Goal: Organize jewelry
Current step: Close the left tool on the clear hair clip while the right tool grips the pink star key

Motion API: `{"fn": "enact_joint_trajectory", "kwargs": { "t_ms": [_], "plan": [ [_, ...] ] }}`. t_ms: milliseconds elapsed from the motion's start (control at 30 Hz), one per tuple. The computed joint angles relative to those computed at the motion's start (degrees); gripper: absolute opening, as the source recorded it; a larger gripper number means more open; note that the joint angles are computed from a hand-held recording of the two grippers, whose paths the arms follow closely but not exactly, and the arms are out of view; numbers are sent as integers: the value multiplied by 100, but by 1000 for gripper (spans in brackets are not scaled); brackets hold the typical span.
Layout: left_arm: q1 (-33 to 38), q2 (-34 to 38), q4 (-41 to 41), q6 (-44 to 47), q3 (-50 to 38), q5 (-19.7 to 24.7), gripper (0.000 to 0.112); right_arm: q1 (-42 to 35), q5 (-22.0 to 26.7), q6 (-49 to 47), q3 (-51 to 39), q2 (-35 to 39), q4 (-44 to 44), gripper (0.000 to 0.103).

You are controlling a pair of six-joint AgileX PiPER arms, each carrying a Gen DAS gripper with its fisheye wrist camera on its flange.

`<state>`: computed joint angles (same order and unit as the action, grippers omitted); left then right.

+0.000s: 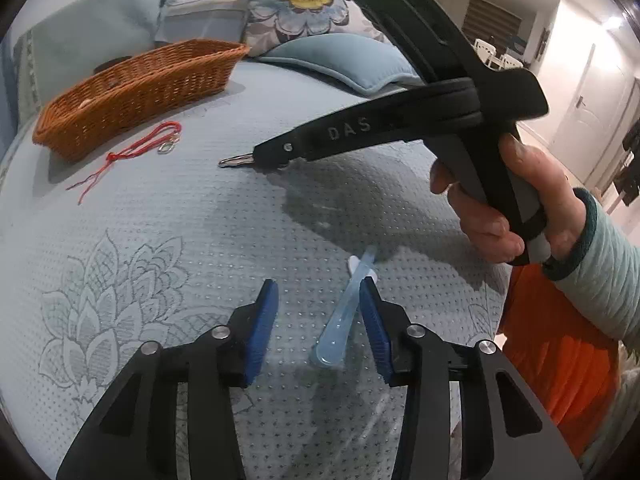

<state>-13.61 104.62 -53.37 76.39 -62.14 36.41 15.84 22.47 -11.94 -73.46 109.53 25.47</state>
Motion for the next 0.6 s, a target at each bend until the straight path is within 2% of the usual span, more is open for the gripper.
{"fn": "enact_joint_trajectory", "kwargs": {
  "t_ms": [167,233,300,333,433,500,567,600],
  "plan": [
    [-6,3,18,113,23,202,41,-20,27,-63,-7,-2,61,20],
    [-110,-60,103,152,139,91,41,-26,29,-124,3,-9,109,20],
    [-268,-184,226,133,317,-217,41,-23,13,-160,26,-31,114,20],
    [-339,-160,342,-9,289,-318,39,-13,-12,-135,39,-41,91,20],
    [-435,-191,678,-551,285,-731,9,51,-181,204,98,-69,-154,20],
    [-244,-101,509,-718,139,-633,9,73,-287,442,137,-71,-256,20],
    [-232,-113,664,-1180,130,-1099,9,130,-433,791,204,-84,-431,20],
    [-177,-73,631,-1367,73,-1162,9,186,-476,1078,218,-87,-696,20]
  ]
}}
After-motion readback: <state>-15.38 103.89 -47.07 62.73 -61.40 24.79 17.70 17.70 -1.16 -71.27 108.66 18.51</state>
